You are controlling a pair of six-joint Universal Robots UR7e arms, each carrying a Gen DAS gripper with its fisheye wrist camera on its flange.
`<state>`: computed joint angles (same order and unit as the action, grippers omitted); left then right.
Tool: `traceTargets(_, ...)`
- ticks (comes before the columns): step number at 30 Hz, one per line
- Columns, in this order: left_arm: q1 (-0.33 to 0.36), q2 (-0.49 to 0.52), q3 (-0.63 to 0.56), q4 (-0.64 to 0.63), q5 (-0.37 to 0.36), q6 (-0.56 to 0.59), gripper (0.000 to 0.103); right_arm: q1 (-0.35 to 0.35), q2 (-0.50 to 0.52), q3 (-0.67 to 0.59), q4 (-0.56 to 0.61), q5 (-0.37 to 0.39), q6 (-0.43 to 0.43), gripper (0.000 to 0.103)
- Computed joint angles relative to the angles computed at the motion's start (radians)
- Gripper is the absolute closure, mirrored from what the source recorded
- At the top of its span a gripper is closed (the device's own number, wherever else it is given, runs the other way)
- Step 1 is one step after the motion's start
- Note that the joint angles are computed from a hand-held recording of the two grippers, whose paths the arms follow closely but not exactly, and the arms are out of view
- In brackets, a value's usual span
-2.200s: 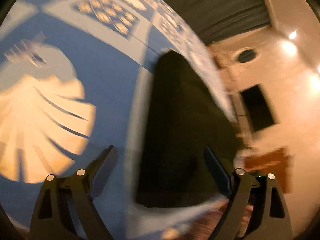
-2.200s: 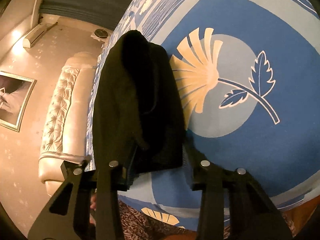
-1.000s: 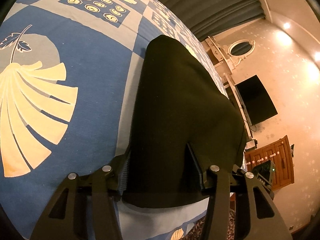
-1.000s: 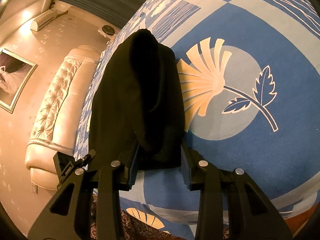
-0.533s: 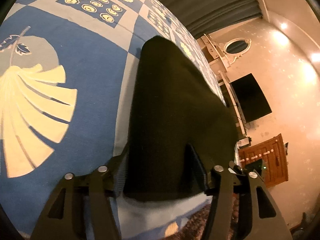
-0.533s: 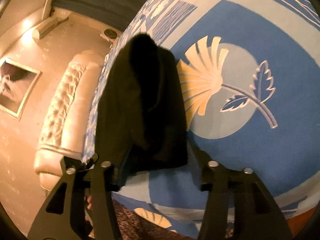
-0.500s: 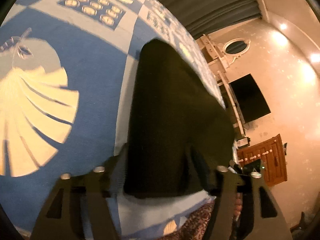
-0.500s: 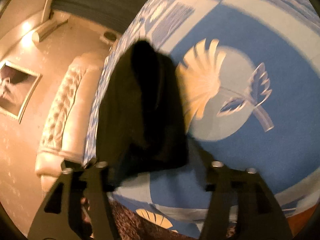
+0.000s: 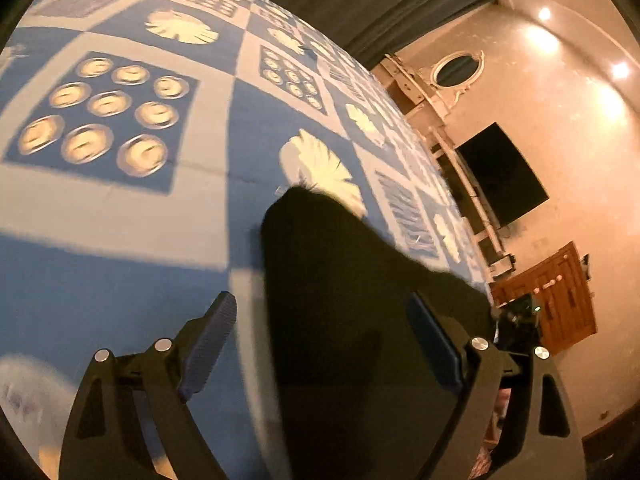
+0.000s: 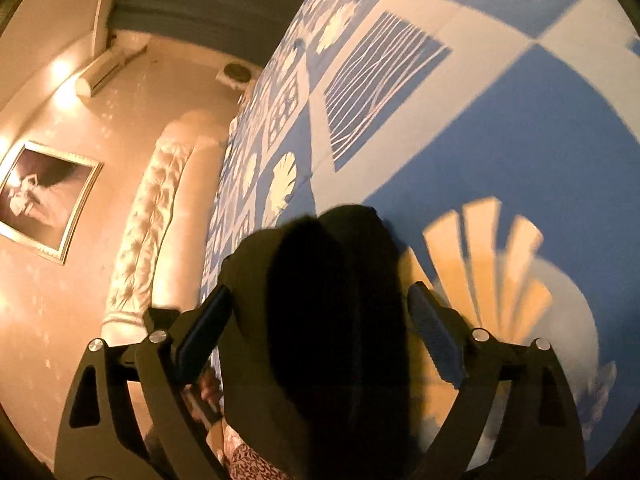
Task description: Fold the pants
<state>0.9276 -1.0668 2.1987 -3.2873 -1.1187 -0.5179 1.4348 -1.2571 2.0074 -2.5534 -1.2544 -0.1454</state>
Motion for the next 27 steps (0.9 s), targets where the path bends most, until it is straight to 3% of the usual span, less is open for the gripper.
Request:
traceTargets(5, 0.078, 0.059, -0.102, 0.044, -0.112, 0.013, 0.017, -0.012, 0.057, -0.065, 0.062, 0.066, -0.030, 0.013)
traceTargets(7, 0.092, 0.081, -0.129, 0.055, -0.117, 0.021, 0.017, -0.011, 0.067, -0.081, 0.084, 0.069, -0.045, 0.013)
traceTargets(9, 0.096, 0.093, -0.134, 0.024, -0.127, 0.052, 0.018, 0.000, 0.071, -0.088, 0.078, 0.023, -0.053, 0.036)
traceTargets(10, 0.094, 0.095, -0.134, 0.024, -0.115, 0.046, 0.030, 0.002, 0.076, -0.095, 0.085, 0.004, -0.047, 0.057)
traceTargets(12, 0.092, 0.087, -0.143, 0.086, -0.071, 0.028, 0.052, -0.021, 0.084, -0.099, 0.099, 0.043, -0.038, 0.068)
traceTargets(18, 0.058, 0.079, -0.118, 0.064, 0.014, -0.009, 0.065, -0.011, 0.088, -0.103, 0.081, 0.051, -0.067, 0.074)
traceTargets(27, 0.086, 0.030, -0.115, 0.035, 0.050, 0.006, 0.066, 0.060, 0.192, -0.205, 0.091, 0.046, -0.069, 0.075)
